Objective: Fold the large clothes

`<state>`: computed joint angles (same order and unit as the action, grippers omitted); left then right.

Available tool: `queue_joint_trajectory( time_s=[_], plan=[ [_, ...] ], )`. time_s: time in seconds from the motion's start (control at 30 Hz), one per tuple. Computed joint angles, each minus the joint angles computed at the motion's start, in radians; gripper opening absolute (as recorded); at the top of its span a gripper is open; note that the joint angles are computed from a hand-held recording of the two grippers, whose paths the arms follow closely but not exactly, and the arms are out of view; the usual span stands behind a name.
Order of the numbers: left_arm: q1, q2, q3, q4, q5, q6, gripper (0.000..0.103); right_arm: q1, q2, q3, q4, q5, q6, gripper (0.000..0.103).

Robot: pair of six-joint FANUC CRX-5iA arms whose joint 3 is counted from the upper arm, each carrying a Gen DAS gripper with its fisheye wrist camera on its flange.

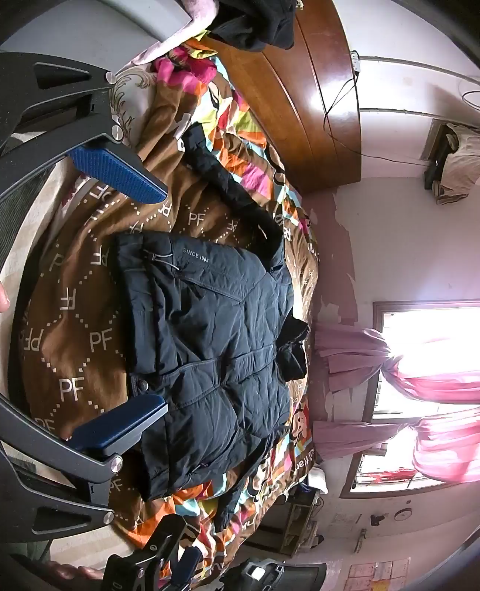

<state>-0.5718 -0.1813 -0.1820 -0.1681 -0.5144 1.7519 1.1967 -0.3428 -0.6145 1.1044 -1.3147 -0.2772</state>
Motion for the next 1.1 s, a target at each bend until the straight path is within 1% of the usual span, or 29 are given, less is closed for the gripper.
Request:
queue_joint_trajectory(
  time_s=[0.07, 0.83, 1.1],
  plan=[
    [-0.004, 0.001, 0.005, -0.017, -0.003, 0.007, 0.101, 0.0, 0.0, 0.0, 0.0, 0.0, 0.0, 0.103],
    [-0.005, 0.001, 0.005, -0.02, -0.004, 0.009, 0.101, -0.004, -0.001, -0.001, 0.0, 0.003, 0.003, 0.103],
    [-0.012, 0.011, 0.016, -0.048, -0.013, 0.034, 0.101, -0.008, -0.004, -0.002, -0.001, 0.007, 0.005, 0.103]
  ],
)
